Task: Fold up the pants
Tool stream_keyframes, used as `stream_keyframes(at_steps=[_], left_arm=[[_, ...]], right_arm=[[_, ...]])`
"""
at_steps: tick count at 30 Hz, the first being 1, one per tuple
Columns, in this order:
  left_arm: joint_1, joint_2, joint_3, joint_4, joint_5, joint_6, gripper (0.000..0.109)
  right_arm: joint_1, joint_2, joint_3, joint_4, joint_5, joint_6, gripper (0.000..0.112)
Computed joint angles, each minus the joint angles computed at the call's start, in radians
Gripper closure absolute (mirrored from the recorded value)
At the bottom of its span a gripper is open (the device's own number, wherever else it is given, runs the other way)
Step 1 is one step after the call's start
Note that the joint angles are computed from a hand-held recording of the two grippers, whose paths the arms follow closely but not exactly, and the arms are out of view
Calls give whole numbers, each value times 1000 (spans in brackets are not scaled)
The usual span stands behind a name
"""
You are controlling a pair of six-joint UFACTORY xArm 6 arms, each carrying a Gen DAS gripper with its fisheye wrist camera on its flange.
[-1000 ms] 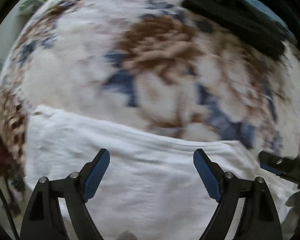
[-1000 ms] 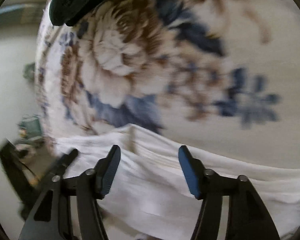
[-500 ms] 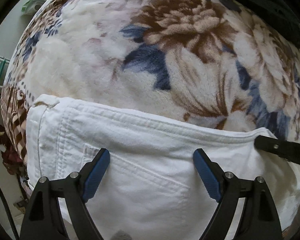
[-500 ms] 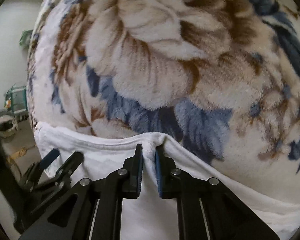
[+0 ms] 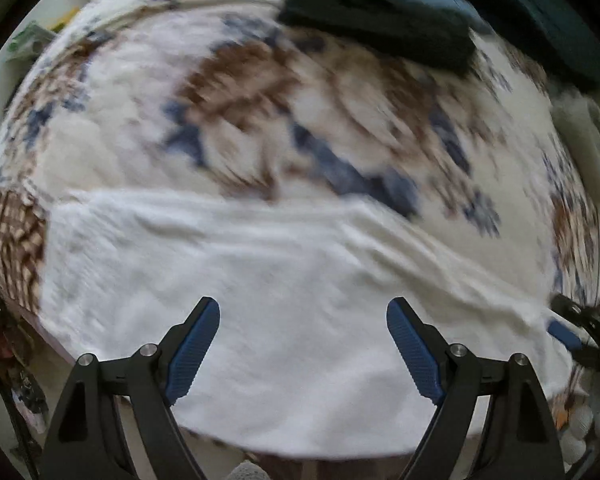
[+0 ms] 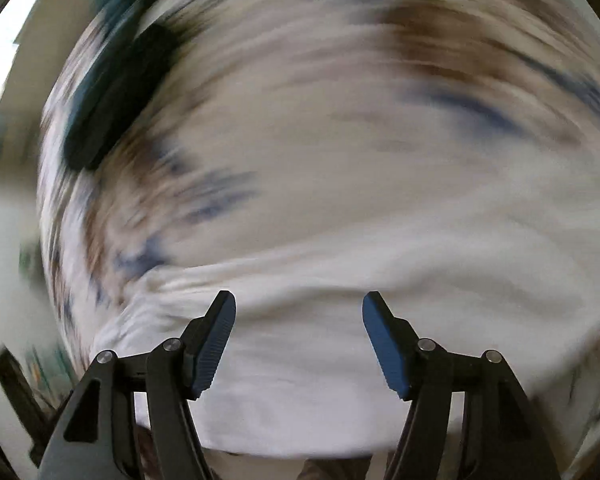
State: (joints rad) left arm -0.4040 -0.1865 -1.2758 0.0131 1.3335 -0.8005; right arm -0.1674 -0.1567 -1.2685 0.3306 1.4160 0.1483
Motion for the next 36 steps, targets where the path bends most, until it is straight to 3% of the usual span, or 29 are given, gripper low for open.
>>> stream_keyframes(at_steps=[2, 5, 8, 11, 14, 16, 17, 18, 22, 26, 28, 30, 34, 35, 36], left_arm=[[-40, 29, -4, -41, -9, -6, 23], [-130, 132, -67, -103, -35, -7, 23], [-201, 245, -142, -140, -64, 7, 23], [-236, 331, -182, -204, -106, 8, 23], [-251, 394, -190, -221, -130, -11, 23], [-253, 402, -168, -216, -167, -23, 19], [-254, 408, -165, -219, -184, -18, 12], [-255, 416, -165, -231, -204, -4, 6], [-281, 486, -262, -165, -119, 5, 6], [-302, 507, -280, -110, -128, -62, 6], [-311, 522, -299, -85, -122, -98, 6], [-311, 548, -334, -88, -103, -119, 6], [-302, 540, -319, -92, -140, -189, 6], [-302, 548, -330, -92, -135, -194, 6], [-302, 561, -349, -94, -123, -194, 6]], right_arm=[[-176, -89, 73, -65, 20, 16, 44], [-354, -129, 144, -177, 5, 8, 44], [-522, -74, 166, -117, -21, -46, 44], [-616, -11, 191, -35, -82, -72, 44], [-647, -7, 252, 81, -185, -121, 44], [-663, -1, 249, 165, -216, -177, 44], [-664, -3, 251, 204, -233, -213, 44], [-668, -8, 254, 240, -235, -241, 44], [-699, 3, 248, 404, -178, -406, 45], [-705, 95, 228, 439, -129, -416, 45], [-716, 119, 221, 493, -131, -415, 52], [-691, 106, 216, 493, -169, -421, 90], [-629, 94, 202, 457, -185, -493, 91], [-612, 128, 186, 419, -170, -479, 83], [-609, 154, 177, 412, -156, -468, 83]])
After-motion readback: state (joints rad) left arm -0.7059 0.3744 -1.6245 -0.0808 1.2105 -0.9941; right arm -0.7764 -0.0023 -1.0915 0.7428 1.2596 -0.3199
